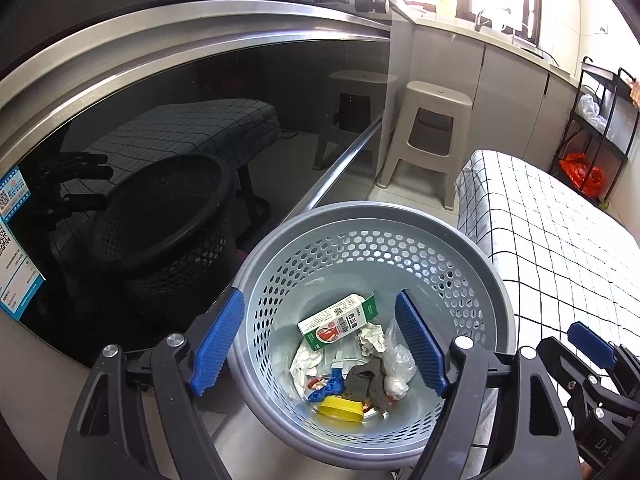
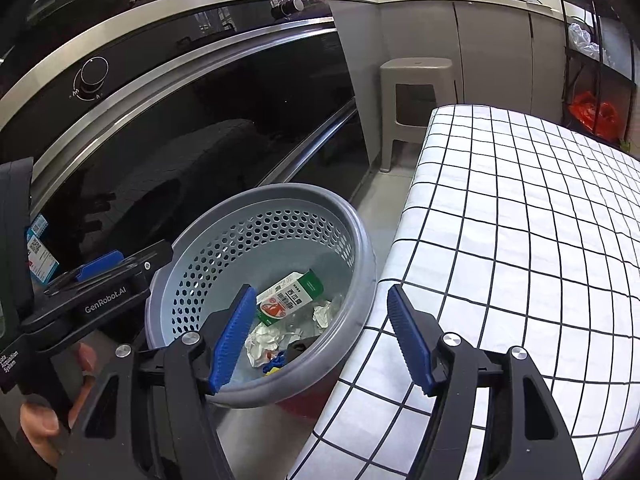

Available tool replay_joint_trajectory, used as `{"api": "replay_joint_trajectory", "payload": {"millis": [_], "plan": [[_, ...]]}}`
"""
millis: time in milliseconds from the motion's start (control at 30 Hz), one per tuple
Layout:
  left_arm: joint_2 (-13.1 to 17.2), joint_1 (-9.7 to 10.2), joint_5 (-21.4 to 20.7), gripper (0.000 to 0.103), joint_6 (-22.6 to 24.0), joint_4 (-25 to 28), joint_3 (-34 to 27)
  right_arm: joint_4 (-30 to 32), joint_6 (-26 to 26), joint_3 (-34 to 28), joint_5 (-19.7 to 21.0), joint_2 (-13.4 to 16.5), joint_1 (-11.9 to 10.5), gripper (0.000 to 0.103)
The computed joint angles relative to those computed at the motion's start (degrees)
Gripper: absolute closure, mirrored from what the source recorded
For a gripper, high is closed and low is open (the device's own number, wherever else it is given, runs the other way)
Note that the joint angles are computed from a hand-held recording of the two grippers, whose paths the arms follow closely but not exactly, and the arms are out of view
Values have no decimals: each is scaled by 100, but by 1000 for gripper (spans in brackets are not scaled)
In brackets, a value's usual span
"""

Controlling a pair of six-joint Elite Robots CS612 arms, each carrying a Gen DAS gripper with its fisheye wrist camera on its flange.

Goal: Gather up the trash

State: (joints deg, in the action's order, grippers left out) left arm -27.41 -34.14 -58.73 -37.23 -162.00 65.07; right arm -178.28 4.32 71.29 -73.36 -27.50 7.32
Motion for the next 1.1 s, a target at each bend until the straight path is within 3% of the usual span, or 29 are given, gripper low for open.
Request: {"api": "replay_joint_trajectory", "payload": {"millis": [1100], "plan": [[-6, -85, 324, 7, 149, -170, 63, -127, 167, 158, -14, -62, -29, 37]]}}
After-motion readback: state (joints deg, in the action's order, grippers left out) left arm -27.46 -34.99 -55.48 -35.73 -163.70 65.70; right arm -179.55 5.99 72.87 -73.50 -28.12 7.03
